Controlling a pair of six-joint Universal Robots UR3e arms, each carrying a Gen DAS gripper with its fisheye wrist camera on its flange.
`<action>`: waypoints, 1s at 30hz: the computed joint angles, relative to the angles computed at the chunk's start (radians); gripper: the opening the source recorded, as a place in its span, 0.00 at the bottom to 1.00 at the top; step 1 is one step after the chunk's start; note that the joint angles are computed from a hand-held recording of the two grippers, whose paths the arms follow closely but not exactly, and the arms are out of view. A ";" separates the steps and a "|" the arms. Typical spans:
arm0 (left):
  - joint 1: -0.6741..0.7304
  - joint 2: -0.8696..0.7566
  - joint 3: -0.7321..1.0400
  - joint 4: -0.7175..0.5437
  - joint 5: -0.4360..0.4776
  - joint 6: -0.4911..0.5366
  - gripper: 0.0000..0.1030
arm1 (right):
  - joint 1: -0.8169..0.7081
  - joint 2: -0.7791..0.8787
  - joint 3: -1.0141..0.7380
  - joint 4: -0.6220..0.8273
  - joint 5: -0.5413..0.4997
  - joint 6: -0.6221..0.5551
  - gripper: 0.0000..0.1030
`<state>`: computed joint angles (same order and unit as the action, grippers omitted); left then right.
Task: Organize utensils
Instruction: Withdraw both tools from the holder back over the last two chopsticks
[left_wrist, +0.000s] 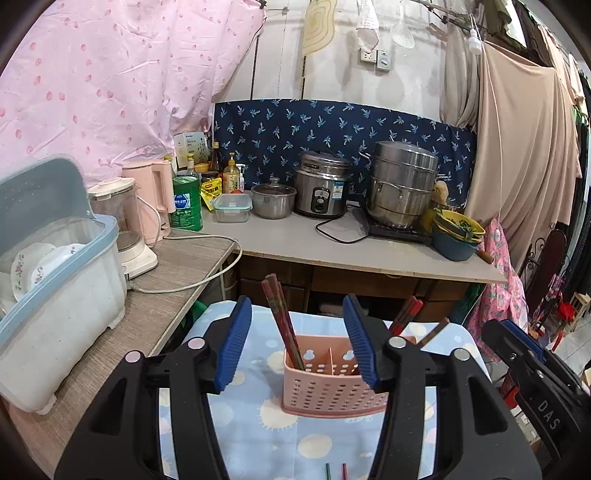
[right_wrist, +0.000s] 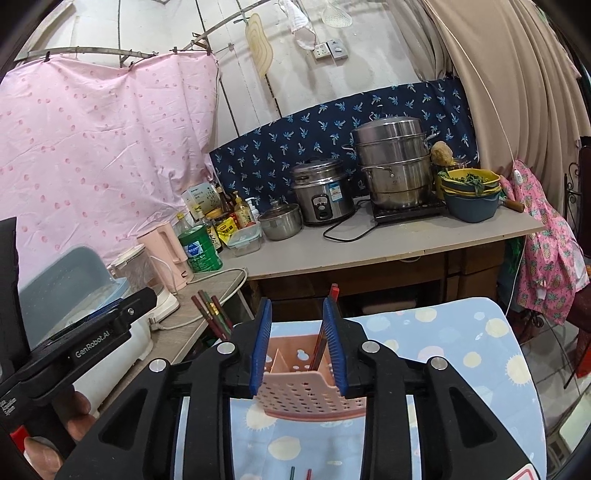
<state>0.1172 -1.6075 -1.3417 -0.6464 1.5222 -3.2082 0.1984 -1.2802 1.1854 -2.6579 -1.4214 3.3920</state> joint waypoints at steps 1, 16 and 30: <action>-0.001 0.018 -0.021 0.004 0.000 0.004 0.50 | 0.006 -0.016 0.021 -0.007 -0.007 -0.004 0.31; -0.050 0.299 -0.348 0.009 0.067 0.031 0.57 | 0.089 -0.306 0.419 -0.081 -0.077 -0.064 0.38; 0.128 0.657 -0.710 -0.135 -0.047 0.085 0.61 | 0.152 -0.531 0.791 -0.077 -0.119 -0.049 0.40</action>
<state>0.2450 -0.9506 -2.0521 -0.7812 1.4757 -3.1236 0.3500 -1.8110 1.9765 -2.7349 -1.5408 3.3425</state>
